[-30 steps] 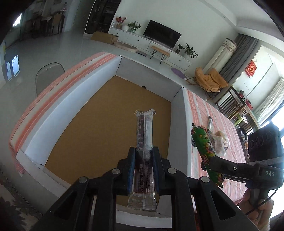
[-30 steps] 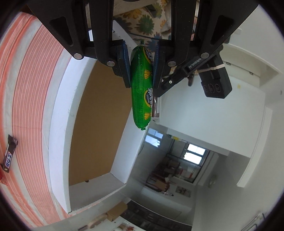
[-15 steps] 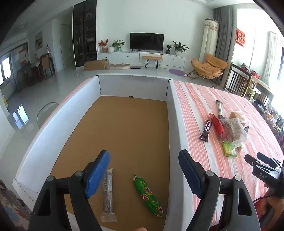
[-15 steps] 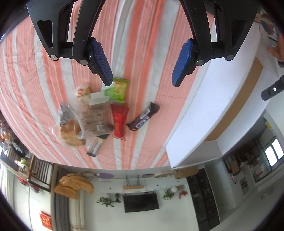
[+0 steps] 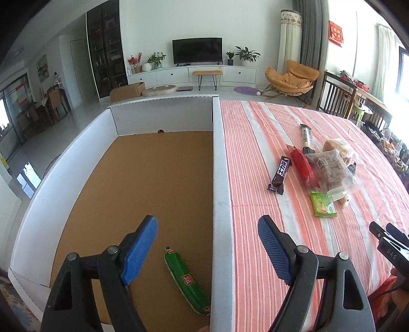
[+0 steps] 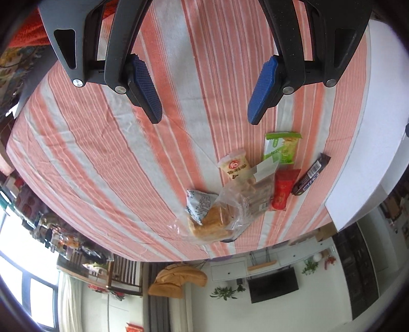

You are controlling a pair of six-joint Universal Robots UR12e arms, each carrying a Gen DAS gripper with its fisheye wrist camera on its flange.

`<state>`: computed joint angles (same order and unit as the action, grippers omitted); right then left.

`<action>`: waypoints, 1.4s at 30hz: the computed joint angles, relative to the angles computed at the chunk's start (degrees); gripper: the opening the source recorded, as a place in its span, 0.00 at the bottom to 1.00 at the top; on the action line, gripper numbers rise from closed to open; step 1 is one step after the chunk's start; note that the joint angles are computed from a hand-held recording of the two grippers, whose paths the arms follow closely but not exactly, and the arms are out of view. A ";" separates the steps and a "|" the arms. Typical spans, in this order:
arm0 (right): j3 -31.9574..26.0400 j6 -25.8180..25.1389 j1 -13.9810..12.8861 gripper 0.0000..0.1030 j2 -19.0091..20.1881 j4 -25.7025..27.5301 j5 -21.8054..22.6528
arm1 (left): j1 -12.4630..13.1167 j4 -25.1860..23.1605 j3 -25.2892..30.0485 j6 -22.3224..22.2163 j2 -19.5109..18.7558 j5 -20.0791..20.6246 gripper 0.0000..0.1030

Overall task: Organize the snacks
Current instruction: 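Return both tools over the table toward the remaining snacks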

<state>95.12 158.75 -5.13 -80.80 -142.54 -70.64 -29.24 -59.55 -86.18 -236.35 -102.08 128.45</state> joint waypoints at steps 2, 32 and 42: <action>1.00 -0.39 0.61 0.72 0.64 -3.29 -2.54 | 0.04 0.50 -0.11 0.32 0.10 -0.20 0.78; -1.99 17.49 -1.60 0.73 3.19 -0.94 -7.87 | -0.75 4.30 15.13 16.89 -16.91 -15.39 1.00; -2.77 16.38 -0.74 0.73 3.73 1.21 -8.74 | -0.45 8.76 13.04 17.54 -16.45 -14.20 1.00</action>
